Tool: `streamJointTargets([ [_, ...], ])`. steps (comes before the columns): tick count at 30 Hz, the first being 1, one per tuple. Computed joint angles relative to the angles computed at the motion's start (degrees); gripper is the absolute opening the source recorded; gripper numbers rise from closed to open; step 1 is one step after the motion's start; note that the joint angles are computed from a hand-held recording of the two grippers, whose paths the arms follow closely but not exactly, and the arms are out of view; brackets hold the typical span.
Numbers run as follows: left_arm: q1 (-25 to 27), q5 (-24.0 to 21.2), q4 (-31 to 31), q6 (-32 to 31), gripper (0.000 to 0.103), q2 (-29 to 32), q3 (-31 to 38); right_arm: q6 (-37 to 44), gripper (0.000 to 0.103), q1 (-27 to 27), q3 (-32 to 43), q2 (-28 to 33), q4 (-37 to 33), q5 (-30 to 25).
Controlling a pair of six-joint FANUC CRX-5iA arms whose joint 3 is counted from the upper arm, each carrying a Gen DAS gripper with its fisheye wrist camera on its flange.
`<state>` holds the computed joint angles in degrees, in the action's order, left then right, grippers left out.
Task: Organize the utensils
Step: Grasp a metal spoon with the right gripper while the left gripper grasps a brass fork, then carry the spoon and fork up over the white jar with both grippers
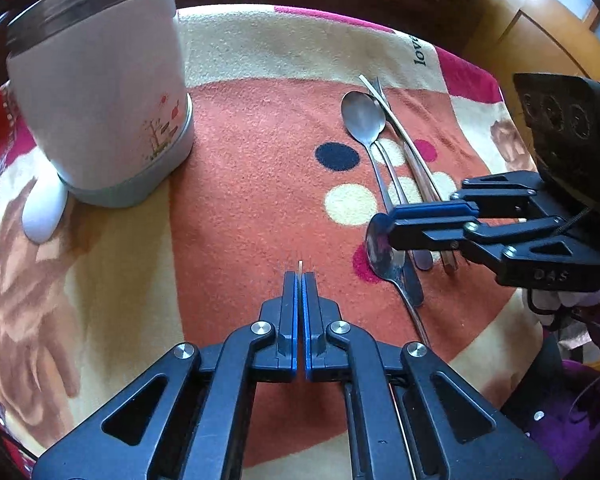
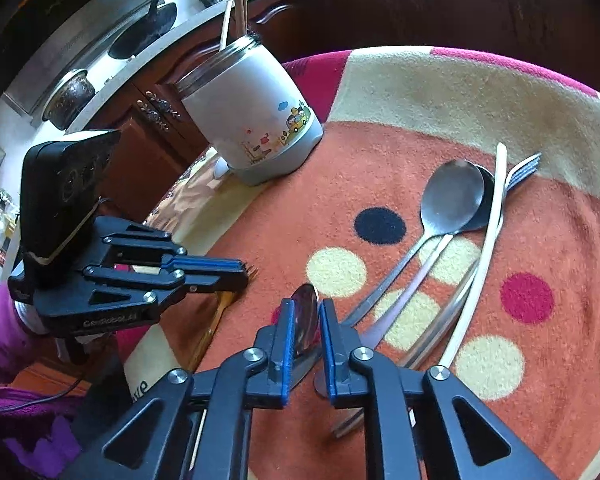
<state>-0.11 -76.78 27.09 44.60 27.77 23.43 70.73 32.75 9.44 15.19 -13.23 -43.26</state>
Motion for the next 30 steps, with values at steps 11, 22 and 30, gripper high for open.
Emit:
streamJointTargets([
  [11, 0.9, 1.7, 2.5, 1.2, 0.000, -1.7, -2.9, -2.0, 0.002, 2.0, -1.6, -0.8, 4.5, 1.9],
  [22, 3.4, 6.2, 9.8, -0.7, 0.000, -7.4, -5.8, -13.2, 0.002, 5.9, -7.1, -8.3, 20.4, 7.7],
  [30, 5.7, 9.9, 12.7, 1.7, 0.001, -8.0, -2.2, -19.1, 0.002, 7.1, -5.9, -9.9, 31.4, 9.4],
])
